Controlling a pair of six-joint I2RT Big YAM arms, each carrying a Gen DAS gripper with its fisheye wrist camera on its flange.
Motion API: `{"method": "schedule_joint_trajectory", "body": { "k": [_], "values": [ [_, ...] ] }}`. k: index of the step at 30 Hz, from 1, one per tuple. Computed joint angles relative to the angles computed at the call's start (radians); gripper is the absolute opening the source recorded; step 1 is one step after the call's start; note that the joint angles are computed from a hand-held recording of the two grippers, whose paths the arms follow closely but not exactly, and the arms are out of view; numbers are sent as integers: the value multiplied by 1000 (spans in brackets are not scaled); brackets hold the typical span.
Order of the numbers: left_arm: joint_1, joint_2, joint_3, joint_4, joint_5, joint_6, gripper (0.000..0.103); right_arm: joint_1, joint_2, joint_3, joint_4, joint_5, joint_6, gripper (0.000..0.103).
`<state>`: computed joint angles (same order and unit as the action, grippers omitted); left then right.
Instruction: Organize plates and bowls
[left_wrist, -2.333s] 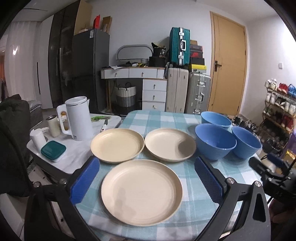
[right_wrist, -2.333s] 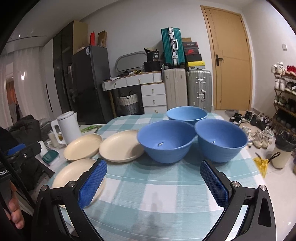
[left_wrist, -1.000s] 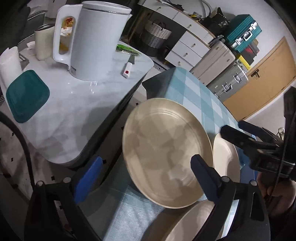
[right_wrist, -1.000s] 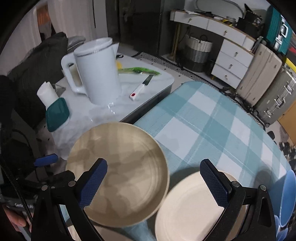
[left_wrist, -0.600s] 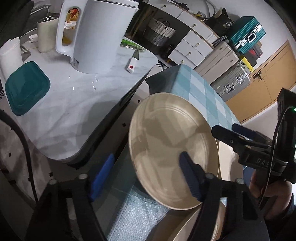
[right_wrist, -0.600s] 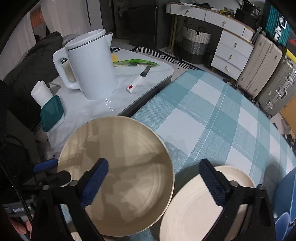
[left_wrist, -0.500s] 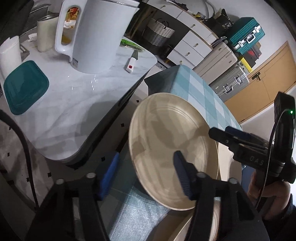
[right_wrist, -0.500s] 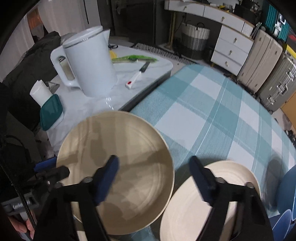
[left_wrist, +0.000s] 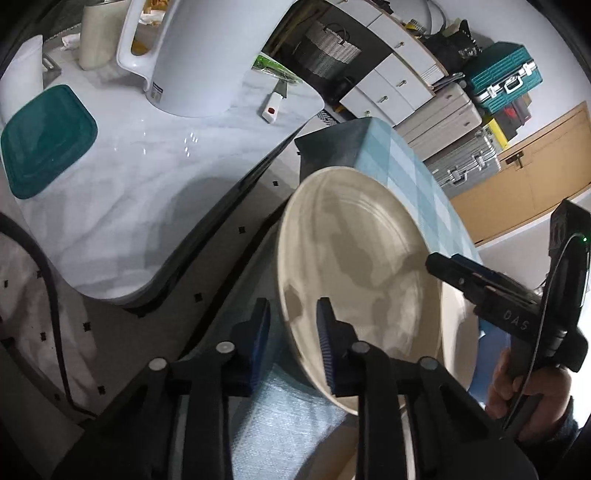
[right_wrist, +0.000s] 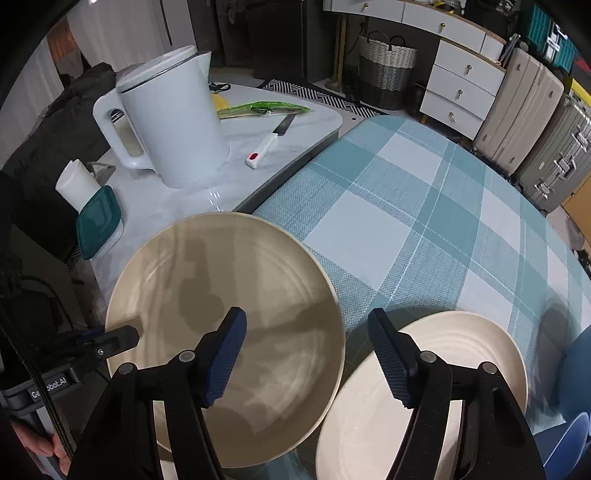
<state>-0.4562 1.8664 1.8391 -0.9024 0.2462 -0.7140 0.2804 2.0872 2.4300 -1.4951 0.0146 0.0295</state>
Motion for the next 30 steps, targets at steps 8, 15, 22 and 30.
{"method": "schedule_joint_trajectory", "body": {
  "k": [8, 15, 22, 30],
  "values": [
    [1, 3, 0, -18, 5, 11, 16, -1, 6, 8, -29, 25, -11, 43],
    [5, 2, -6, -6, 21, 11, 13, -1, 26, 37, -52, 14, -17, 43],
    [0, -4, -1, -37, -25, 37, 13, 11, 92, 155, -135, 34, -44, 43],
    [4, -10, -16, -22, -19, 24, 16, 6, 97, 144, -142, 15, -23, 43]
  ]
}}
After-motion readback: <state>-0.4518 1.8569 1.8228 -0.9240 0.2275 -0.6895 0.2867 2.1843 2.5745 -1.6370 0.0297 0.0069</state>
